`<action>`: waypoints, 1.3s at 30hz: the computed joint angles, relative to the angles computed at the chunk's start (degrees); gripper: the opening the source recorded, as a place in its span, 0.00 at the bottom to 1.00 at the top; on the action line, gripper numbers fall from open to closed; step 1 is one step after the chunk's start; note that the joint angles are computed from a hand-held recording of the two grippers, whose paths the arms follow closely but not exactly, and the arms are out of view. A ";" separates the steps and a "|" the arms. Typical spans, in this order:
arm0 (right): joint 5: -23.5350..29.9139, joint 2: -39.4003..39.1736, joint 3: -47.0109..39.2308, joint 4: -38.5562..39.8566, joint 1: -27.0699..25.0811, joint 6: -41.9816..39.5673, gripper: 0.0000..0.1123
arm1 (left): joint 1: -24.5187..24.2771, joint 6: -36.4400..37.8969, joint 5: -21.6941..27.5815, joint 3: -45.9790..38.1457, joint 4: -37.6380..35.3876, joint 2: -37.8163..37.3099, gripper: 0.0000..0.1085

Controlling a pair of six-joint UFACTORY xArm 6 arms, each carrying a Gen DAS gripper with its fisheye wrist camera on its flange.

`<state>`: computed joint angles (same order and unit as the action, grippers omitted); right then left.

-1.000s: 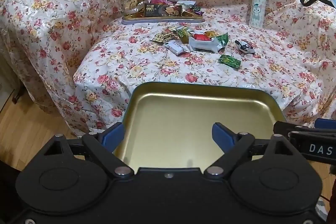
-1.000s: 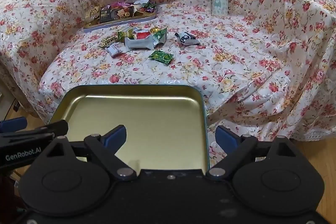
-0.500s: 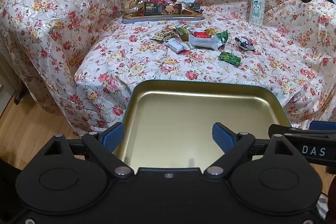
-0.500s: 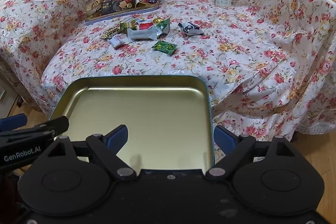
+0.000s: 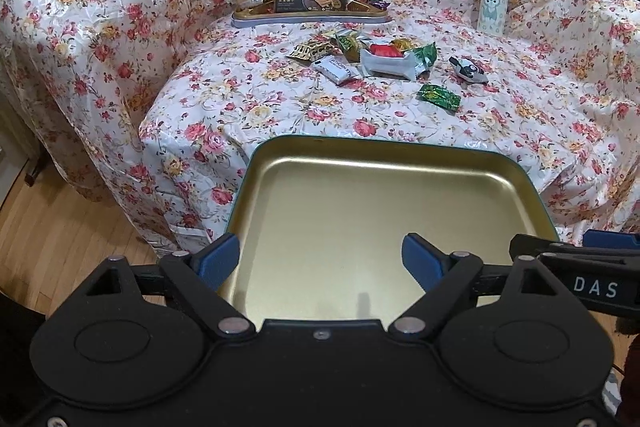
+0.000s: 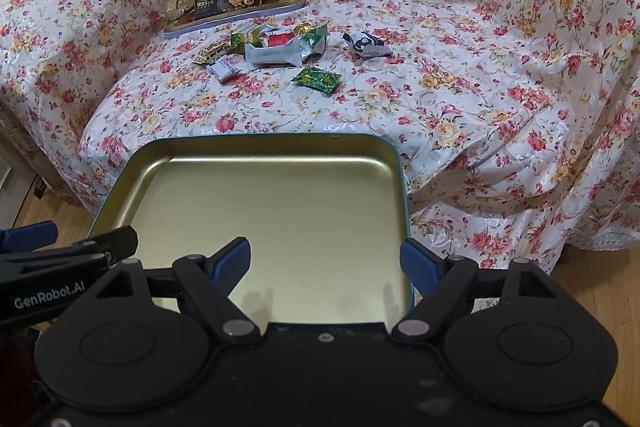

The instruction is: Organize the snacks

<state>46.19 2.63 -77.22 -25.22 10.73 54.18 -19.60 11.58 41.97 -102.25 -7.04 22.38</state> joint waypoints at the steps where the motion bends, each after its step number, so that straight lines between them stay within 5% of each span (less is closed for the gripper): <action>1: -0.05 0.09 -0.06 0.21 -0.08 -0.13 0.76 | -0.03 -0.10 0.02 -0.02 0.03 0.01 0.80; 39: 0.48 0.70 -0.43 3.88 -0.01 -2.77 0.75 | 0.23 -0.40 2.26 -1.61 -0.62 0.88 0.76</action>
